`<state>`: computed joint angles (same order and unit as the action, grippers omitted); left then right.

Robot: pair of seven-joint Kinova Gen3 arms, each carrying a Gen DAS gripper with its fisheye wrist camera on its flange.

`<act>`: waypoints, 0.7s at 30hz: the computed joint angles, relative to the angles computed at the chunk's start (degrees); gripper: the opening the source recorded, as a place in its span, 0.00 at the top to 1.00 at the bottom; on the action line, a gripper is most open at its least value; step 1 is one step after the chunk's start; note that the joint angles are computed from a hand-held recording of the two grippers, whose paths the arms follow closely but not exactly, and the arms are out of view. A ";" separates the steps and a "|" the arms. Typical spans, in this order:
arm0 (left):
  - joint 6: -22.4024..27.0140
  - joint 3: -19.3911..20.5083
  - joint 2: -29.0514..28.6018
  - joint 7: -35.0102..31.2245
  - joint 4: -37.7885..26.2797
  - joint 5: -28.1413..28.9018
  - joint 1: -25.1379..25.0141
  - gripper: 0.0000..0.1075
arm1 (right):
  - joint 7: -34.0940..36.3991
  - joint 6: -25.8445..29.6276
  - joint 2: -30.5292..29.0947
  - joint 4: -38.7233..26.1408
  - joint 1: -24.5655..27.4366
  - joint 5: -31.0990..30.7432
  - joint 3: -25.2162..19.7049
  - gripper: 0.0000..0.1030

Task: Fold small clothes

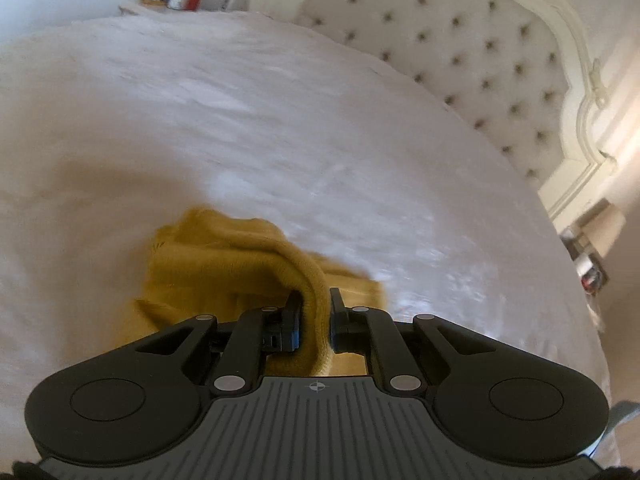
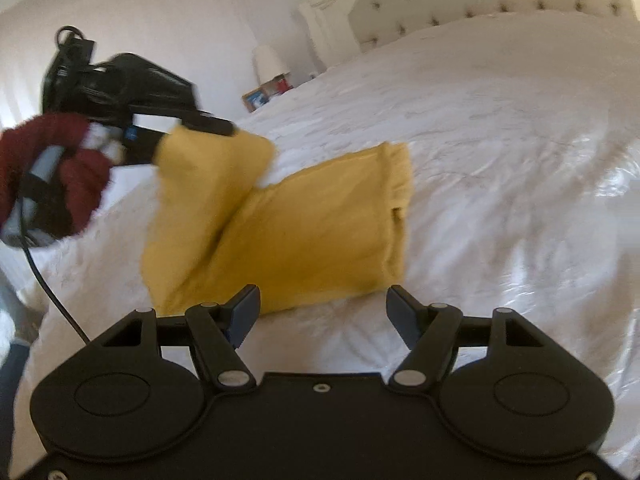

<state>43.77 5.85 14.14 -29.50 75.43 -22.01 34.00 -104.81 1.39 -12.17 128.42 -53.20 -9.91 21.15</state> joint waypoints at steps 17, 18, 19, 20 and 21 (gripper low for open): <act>-12.33 0.94 -1.48 -10.55 6.39 1.80 1.23 0.49 | -2.81 -2.29 -4.06 2.71 1.74 3.67 0.87 0.29; -11.23 -1.47 -1.48 -9.04 6.39 -0.53 3.88 0.49 | -3.29 -2.29 -3.91 2.58 1.27 4.06 1.18 0.29; -9.20 -4.12 -1.96 -7.44 6.91 -2.86 6.51 0.49 | -3.78 -2.28 -3.86 2.48 0.64 4.39 1.61 0.29; -7.55 -6.73 -2.48 -5.63 8.07 -5.19 9.16 0.49 | -4.26 -2.43 -3.68 2.42 -0.29 4.69 2.34 0.29; -6.15 -8.36 -2.93 -3.69 9.51 -7.52 10.89 0.49 | -4.78 -2.26 -3.47 2.13 -1.32 4.99 3.13 0.29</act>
